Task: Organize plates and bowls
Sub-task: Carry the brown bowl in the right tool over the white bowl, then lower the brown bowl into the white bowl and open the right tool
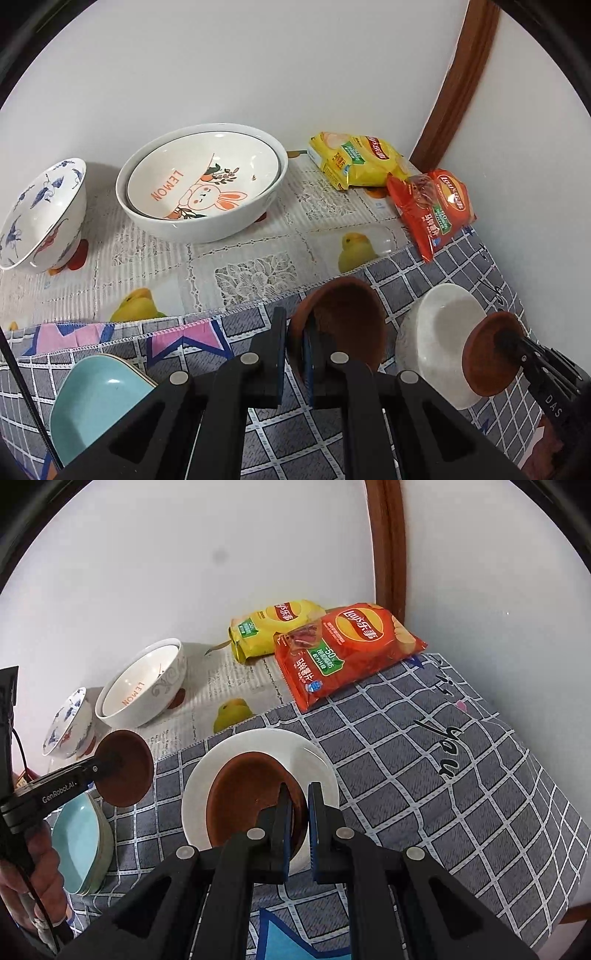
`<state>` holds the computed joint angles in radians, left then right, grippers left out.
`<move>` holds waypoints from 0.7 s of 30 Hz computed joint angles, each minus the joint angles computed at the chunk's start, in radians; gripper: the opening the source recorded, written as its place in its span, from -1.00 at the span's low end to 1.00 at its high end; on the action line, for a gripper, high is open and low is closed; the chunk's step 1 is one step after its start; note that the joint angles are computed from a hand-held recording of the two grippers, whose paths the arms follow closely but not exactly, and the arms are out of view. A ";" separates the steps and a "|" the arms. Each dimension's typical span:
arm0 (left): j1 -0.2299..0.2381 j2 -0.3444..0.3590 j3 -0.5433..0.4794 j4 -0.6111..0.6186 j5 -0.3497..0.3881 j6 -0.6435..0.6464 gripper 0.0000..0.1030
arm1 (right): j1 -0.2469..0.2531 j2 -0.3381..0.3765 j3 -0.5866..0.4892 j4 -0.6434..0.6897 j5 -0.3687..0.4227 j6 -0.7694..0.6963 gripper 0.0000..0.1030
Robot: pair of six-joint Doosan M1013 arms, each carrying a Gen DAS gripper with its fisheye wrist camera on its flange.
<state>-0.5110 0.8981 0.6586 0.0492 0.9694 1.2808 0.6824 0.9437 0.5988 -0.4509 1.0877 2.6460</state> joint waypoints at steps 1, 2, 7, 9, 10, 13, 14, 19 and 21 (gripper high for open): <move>0.001 0.001 -0.002 -0.002 0.003 -0.001 -0.84 | 0.001 0.008 -0.013 -0.004 0.012 -0.004 -0.84; 0.002 0.003 -0.005 -0.004 0.008 -0.004 -0.84 | 0.002 0.014 -0.022 -0.008 0.021 -0.007 -0.84; 0.005 0.009 -0.012 -0.019 0.021 0.002 -0.84 | 0.002 0.033 -0.047 0.001 0.045 -0.024 -0.84; 0.005 0.010 -0.014 -0.018 0.023 -0.003 -0.84 | 0.002 0.046 -0.066 0.003 0.064 -0.028 -0.84; 0.006 0.011 -0.015 -0.019 0.023 -0.003 -0.84 | 0.001 0.054 -0.078 0.005 0.073 -0.031 -0.84; 0.007 0.012 -0.016 -0.027 0.023 0.004 -0.84 | -0.002 0.079 -0.123 0.028 0.107 -0.055 -0.84; 0.007 0.012 -0.016 -0.024 0.024 0.003 -0.84 | -0.002 0.091 -0.144 0.038 0.118 -0.068 -0.84; 0.008 0.015 -0.021 -0.026 0.029 0.001 -0.84 | -0.002 0.142 -0.234 0.049 0.177 -0.107 -0.84; 0.010 0.014 -0.018 -0.026 0.024 -0.002 -0.84 | -0.005 0.159 -0.265 0.059 0.194 -0.115 -0.84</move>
